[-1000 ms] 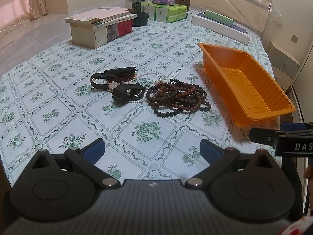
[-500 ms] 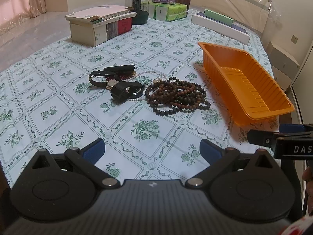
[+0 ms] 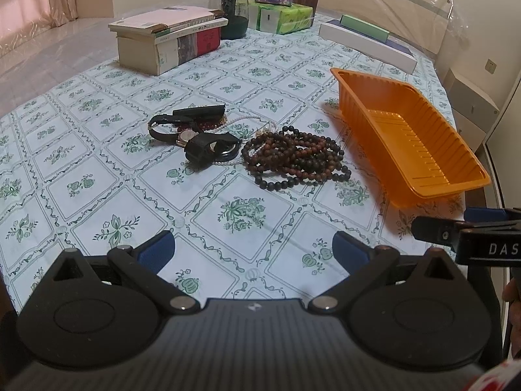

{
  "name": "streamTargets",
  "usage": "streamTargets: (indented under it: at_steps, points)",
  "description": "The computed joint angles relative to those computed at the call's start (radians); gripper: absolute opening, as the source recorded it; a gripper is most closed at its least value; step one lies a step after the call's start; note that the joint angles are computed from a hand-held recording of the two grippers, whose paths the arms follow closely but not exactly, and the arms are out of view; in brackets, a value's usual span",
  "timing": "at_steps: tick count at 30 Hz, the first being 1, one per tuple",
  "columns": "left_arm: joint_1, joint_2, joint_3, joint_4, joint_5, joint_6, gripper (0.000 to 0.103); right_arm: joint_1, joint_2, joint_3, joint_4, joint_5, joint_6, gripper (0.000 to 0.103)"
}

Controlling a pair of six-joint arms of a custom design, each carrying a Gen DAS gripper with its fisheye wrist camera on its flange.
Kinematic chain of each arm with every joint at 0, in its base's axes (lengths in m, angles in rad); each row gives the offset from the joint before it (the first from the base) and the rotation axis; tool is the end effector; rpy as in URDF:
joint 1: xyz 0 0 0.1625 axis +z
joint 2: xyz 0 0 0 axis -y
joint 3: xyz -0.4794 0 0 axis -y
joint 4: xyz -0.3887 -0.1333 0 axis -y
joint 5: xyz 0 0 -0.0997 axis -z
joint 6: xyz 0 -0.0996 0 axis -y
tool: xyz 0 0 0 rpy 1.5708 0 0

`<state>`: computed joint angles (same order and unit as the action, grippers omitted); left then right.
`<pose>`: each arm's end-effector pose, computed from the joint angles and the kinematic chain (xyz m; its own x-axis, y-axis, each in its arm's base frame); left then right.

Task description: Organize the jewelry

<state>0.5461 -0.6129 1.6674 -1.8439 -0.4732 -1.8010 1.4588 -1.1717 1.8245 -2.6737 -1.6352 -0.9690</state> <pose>-0.4170 -0.5132 -0.0022 -0.6589 -0.5221 -0.5415 0.1527 0.6120 -0.7759 0.0559 -0.6383 0.3220 -0.6426 -0.6587 0.3914 -0.7579 0.6214 -0.1985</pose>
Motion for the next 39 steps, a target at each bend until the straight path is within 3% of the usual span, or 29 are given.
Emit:
streamTargets:
  at_steps: [20, 24, 27, 33, 39]
  points:
    - [0.002, -0.002, 0.011, -0.028, -0.005, 0.012, 0.102, -0.003, 0.002, 0.001, -0.004, -0.002, -0.001, 0.103]
    - [0.005, -0.005, 0.023, -0.075, -0.005, 0.040, 0.102, -0.010, 0.003, 0.002, -0.013, 0.003, 0.002, 0.103]
    - [0.011, -0.016, 0.050, -0.167, -0.006, 0.082, 0.102, -0.024, -0.004, 0.004, -0.052, 0.052, 0.023, 0.103]
    - [0.027, -0.039, 0.090, -0.294, 0.005, 0.133, 0.102, -0.050, 0.009, -0.078, -0.133, 0.151, 0.116, 0.103]
    - [0.043, -0.052, 0.105, -0.334, 0.036, 0.139, 0.102, -0.070, 0.100, -0.224, -0.221, 0.115, 0.120, 0.102]
